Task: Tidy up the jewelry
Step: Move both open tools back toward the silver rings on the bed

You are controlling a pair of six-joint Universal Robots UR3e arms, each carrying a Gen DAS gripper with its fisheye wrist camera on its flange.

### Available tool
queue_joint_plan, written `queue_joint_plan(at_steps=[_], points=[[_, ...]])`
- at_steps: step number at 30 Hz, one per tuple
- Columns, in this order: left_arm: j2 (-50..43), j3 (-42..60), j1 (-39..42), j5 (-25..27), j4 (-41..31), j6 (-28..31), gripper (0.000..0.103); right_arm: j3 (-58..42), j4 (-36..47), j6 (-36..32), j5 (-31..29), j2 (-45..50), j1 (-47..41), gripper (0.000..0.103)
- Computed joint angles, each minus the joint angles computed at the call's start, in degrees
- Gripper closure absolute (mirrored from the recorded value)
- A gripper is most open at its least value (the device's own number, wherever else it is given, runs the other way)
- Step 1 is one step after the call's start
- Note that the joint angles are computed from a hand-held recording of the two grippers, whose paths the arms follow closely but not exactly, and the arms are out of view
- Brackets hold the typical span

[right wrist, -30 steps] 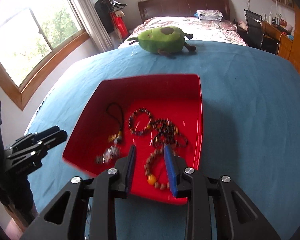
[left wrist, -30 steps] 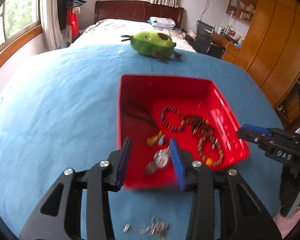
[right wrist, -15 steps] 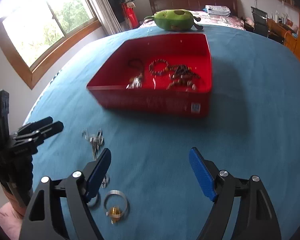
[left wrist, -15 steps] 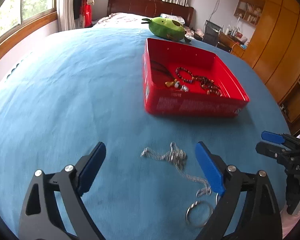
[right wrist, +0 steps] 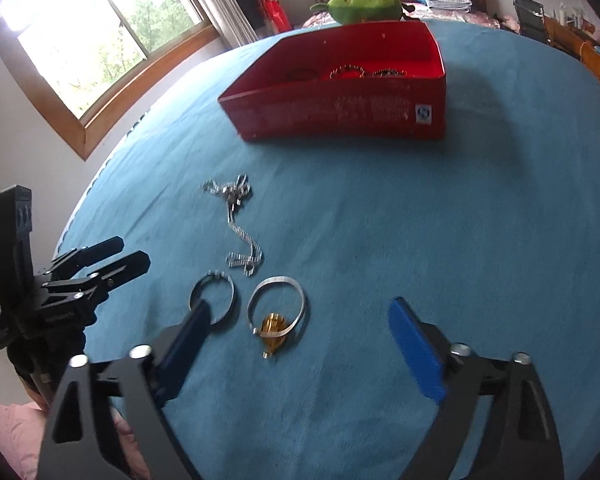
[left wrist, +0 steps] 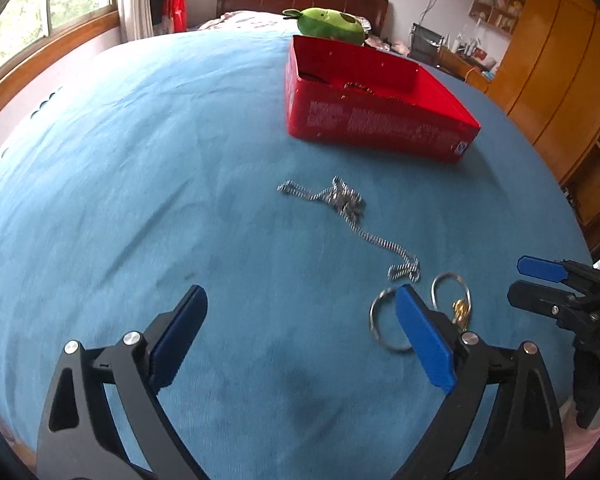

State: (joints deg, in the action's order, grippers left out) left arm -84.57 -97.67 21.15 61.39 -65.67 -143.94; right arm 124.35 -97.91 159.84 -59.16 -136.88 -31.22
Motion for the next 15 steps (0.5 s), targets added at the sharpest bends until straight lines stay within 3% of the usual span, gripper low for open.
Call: queue_joint_plan(at_steps=[2,4,6,15], points=[[1.69,-2.23,0.39,0.50,0.53,0.12,0.009,1.13,-0.71,1.15,-1.07,-1.15,1.34,0.036],[3.10,-3.77,0.84,0.69,0.96,0.30,0.009,2.48,-1.80,2.16,-2.00,-1.65,3.62,0.056],[4.53,-5.42,1.45,0.70,1.57,0.72,0.009,3.53,-2.76,2.89,-2.44,-1.09,5.55,0.067],[6.49,-6.96,3.27,-0.41,-0.34,2.56,0.009,4.73,-13.92,9.85,-6.44,6.55,15.03,0.071]])
